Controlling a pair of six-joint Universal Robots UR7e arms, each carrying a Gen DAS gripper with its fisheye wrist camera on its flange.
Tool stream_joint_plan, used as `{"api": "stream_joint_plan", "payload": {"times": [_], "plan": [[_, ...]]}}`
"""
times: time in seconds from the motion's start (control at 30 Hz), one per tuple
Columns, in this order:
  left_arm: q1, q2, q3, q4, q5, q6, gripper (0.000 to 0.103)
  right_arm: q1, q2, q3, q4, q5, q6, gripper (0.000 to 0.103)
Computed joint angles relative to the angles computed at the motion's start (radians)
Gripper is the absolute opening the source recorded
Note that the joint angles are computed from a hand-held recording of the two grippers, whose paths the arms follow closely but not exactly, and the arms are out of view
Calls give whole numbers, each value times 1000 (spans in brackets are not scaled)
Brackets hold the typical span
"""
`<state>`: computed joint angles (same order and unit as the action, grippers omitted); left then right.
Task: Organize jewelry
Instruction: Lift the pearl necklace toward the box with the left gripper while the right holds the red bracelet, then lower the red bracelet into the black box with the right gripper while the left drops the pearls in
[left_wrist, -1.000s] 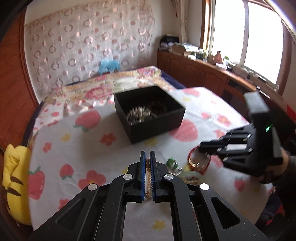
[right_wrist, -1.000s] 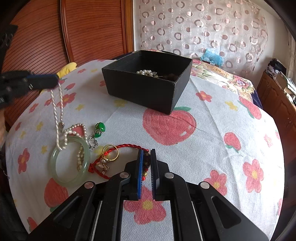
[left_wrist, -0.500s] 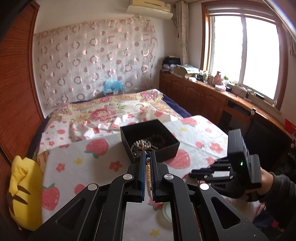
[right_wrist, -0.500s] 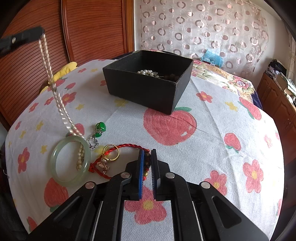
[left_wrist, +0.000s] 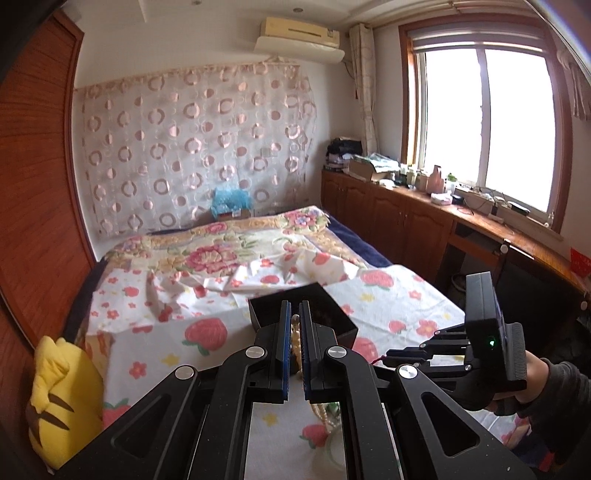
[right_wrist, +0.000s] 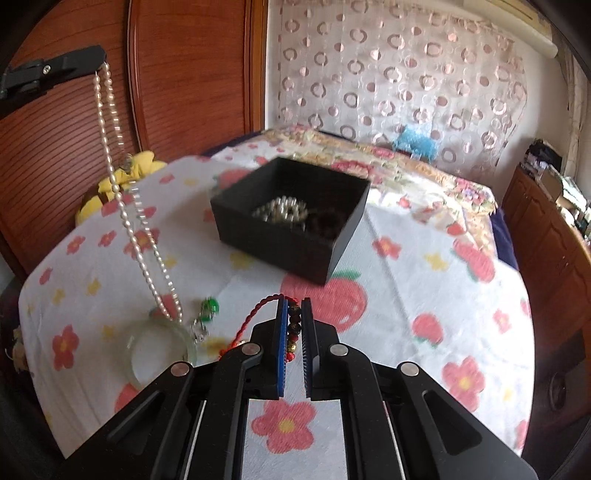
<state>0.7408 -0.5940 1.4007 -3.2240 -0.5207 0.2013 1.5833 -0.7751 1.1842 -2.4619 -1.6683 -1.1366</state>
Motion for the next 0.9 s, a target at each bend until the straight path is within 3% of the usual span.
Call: {"api": "stream_joint_plan", "payload": {"times": [0.47, 0.9], "plan": [[-11, 33, -92, -43, 22, 106, 4, 35, 3, -56, -5, 41, 18, 8], [1, 52, -155, -26, 16, 127, 4, 60, 115, -249, 49, 39, 86, 8]]}}
